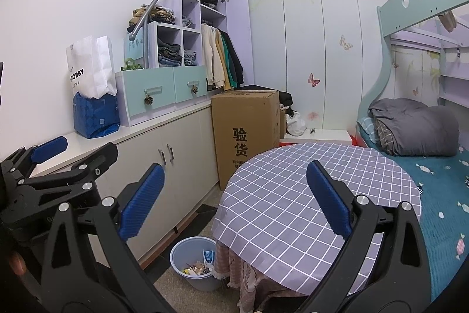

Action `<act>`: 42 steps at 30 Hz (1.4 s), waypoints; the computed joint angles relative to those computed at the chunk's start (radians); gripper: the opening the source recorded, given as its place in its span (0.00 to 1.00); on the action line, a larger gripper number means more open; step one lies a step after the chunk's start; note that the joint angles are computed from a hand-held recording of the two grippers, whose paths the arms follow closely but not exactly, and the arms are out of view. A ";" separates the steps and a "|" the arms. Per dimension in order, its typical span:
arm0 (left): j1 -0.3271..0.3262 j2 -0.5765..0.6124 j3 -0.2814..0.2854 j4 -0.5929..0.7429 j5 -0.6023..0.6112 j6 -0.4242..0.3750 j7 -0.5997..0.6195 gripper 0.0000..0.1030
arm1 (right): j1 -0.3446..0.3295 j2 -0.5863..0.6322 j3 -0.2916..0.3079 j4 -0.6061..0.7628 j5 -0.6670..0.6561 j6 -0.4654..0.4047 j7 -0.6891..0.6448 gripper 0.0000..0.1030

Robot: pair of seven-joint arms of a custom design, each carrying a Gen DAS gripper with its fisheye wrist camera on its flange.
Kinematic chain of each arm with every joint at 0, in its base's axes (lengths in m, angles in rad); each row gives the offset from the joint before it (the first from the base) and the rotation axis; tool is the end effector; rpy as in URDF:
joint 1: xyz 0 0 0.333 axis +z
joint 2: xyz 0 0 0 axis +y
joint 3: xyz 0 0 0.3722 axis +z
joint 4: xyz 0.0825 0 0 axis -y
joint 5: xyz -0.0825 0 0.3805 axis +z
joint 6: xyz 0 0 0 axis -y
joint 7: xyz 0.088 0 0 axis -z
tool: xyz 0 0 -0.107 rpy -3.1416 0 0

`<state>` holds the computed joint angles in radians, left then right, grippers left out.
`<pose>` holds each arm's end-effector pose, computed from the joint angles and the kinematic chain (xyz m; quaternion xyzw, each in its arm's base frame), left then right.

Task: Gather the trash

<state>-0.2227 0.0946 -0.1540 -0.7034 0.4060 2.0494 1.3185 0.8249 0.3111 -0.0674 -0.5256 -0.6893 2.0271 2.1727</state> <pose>0.4373 -0.1380 1.0737 -0.5517 0.5735 -0.4234 0.4331 0.4082 0.3581 1.0309 -0.5634 0.5348 -0.3957 0.4900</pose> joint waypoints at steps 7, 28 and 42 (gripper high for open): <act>-0.002 0.016 0.003 0.029 -0.003 -0.012 0.009 0.92 | -0.005 -0.023 0.012 -0.043 -0.010 0.010 0.016 0.93; 0.012 -0.009 -0.001 -0.026 -0.012 0.013 0.007 0.92 | -0.025 -0.049 0.046 -0.089 -0.023 0.013 0.035 0.93; 0.014 -0.007 -0.002 -0.025 -0.012 0.014 0.010 0.92 | -0.036 -0.063 0.065 -0.120 -0.033 0.020 0.047 0.93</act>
<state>-0.2091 0.0873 -0.1563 -0.7288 0.3936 2.0635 1.3289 0.7885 0.2486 -0.0028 -0.6454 -0.7223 2.0469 2.2193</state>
